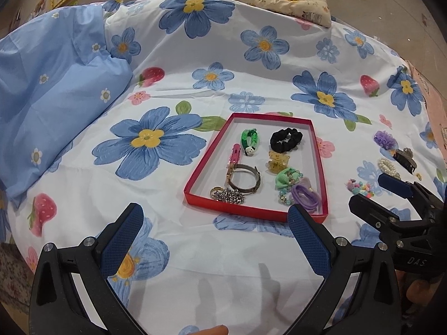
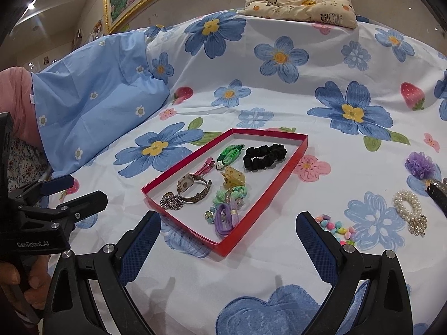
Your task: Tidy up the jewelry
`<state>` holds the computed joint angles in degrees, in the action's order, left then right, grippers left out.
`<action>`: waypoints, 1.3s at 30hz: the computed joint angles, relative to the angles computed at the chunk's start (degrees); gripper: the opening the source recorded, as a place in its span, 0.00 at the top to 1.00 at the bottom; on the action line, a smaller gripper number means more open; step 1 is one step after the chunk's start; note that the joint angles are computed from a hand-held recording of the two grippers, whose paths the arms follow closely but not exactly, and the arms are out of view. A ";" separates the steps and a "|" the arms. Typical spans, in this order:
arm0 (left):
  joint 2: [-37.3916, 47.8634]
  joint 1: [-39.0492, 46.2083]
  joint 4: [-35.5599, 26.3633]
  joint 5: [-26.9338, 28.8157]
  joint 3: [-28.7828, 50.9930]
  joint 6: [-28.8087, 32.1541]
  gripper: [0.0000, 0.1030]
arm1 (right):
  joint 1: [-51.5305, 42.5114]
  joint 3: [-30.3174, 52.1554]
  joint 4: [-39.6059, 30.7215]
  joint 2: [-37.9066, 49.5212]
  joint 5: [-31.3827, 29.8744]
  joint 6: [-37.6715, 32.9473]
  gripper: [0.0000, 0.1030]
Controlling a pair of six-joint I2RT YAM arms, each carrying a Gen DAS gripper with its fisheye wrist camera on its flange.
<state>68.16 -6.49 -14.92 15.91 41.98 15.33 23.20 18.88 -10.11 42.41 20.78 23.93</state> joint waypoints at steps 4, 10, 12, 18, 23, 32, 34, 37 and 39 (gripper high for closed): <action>-0.06 -0.04 0.12 -0.12 -0.01 -0.02 0.00 | 0.03 -0.07 -0.12 -0.20 0.07 0.07 0.04; -0.23 0.07 -0.14 0.02 0.04 0.08 0.00 | -0.18 -0.07 -0.17 -0.24 -0.19 -0.05 0.04; -0.26 -0.02 -0.01 -0.07 -0.10 0.02 0.00 | -0.24 -0.09 -0.20 -0.36 -0.29 -0.06 0.04; -0.47 0.00 -0.35 -0.17 0.07 0.09 0.00 | 0.13 -0.11 -0.35 -0.48 -0.06 0.23 0.04; -0.47 0.40 -0.39 0.05 0.27 0.43 0.00 | 1.14 0.20 -0.51 -0.15 0.43 0.63 0.04; -0.63 0.19 -0.53 -0.30 0.29 0.34 0.00 | 1.65 0.26 -0.15 0.34 0.71 1.14 0.04; -0.34 0.41 -0.46 -0.03 0.35 0.47 0.00 | 1.96 0.31 -0.09 0.60 0.89 1.28 0.04; -0.40 0.24 -0.36 -0.15 0.24 0.39 0.00 | 1.98 0.28 0.04 0.72 0.87 1.22 0.04; -0.40 0.17 -0.30 -0.27 0.23 0.39 0.00 | 1.72 0.09 0.45 0.88 0.60 1.17 0.04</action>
